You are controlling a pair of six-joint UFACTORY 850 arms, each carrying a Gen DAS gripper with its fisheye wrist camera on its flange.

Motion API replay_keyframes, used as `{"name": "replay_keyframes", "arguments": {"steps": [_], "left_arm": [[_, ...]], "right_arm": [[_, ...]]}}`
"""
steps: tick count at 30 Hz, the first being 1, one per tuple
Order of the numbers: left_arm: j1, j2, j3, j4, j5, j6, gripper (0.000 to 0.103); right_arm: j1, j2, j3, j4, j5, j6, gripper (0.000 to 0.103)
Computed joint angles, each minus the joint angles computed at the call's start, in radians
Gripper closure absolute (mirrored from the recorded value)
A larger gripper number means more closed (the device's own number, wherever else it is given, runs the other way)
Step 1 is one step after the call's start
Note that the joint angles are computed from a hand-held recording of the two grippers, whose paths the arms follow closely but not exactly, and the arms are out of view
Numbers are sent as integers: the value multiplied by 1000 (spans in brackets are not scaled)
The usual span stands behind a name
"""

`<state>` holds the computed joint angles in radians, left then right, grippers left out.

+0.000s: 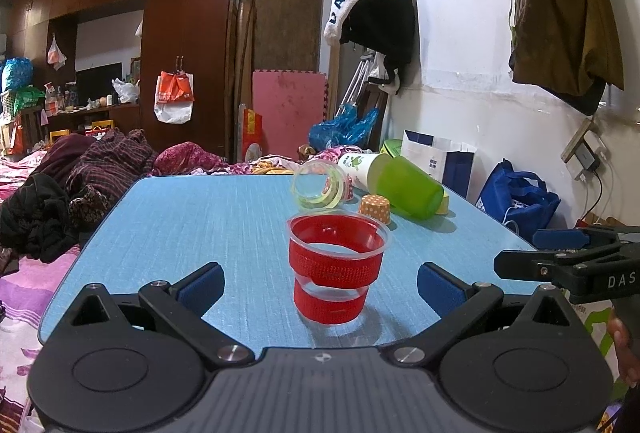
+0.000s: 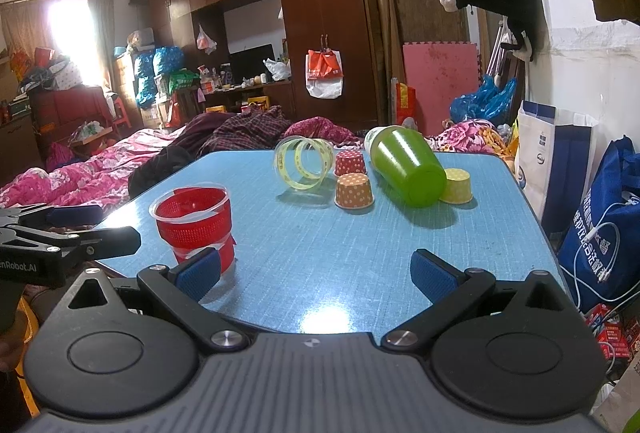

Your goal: Flip cup upright

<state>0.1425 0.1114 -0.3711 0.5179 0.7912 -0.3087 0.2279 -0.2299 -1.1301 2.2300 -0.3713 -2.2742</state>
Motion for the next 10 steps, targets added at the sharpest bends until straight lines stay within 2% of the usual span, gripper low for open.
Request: {"name": "replay_keyframes", "arguments": {"steps": [10], "left_arm": [[-13, -1, 8, -47, 11, 41, 0]], "right_arm": [[-1, -3, 0, -1, -2, 1, 1]]}}
